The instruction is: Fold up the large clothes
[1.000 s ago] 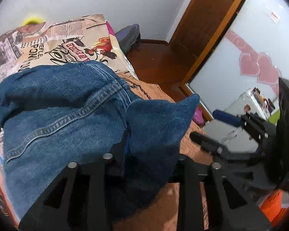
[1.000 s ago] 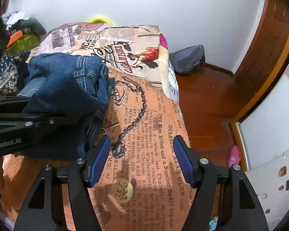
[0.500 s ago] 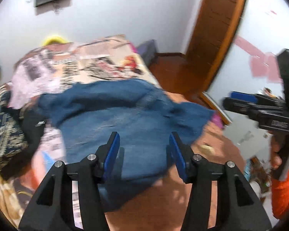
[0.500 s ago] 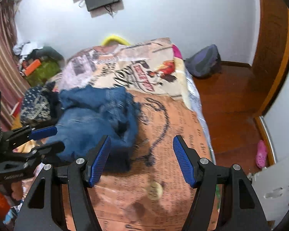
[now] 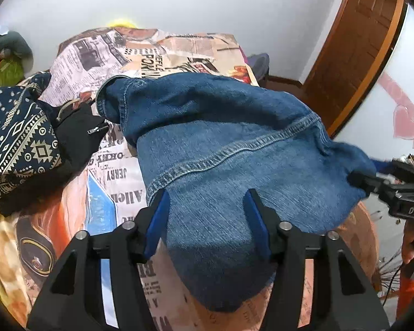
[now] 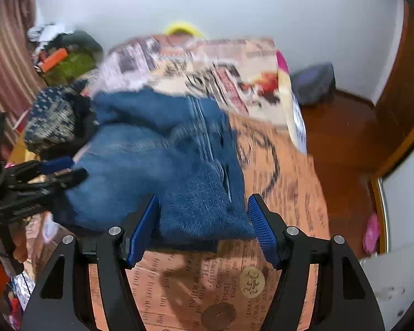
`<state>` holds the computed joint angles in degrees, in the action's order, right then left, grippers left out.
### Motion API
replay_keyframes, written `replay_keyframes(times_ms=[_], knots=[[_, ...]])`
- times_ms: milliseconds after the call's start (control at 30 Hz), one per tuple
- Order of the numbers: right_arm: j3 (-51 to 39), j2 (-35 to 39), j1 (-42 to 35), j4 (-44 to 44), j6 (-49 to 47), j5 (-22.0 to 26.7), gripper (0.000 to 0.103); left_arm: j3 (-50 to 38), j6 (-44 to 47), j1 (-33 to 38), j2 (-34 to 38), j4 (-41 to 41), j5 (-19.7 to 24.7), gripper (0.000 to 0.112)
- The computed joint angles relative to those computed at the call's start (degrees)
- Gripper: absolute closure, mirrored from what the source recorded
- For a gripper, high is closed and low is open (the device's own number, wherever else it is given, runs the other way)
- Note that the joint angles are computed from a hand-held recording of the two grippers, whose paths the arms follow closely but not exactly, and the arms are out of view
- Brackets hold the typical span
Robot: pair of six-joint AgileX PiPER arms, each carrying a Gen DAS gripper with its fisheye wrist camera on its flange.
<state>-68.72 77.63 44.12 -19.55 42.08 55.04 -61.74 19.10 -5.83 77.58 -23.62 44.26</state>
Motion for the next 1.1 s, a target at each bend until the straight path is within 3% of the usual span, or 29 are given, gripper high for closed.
replay_keyframes(times_ms=[167,233,367,500,633,933,1100], knots=[[4.0,-1.8,-5.8,8.7,-2.8,-4.2,0.036,2.9,-0.9,-3.0,-1.4,4.7,-4.3,0.051],[2.5,-1.4,-6.3,9.4,-3.1,-2.8,0.036,0.9,3.0,-0.5,-0.1,1.0,-0.8,0.052],[-3.1,0.8,-3.5,1.7,-0.6,2.5,0.036,-3.8,7.7,4.5,2.6,-4.6,5.0,0.052],[-8.8,3.9,-3.5,-0.4,-3.7,4.2,0.036,-6.9,6.3,5.5,4.1,-0.8,3.2,0.052],[-14.7,7.7,-5.4,3.3,-11.7,4.3,0.036,-11.6,4.7,6.4,7.8,3.3,2.0,0.052],[-29.5,20.2,-7.2,9.8,-28.9,10.4,0.036,-24.5,1.8,6.4,20.3,5.5,5.9,0.052],[-36.2,26.8,-10.0,12.7,-33.7,13.4,0.036,-30.8,-3.7,3.3,26.8,10.7,5.2,0.052]])
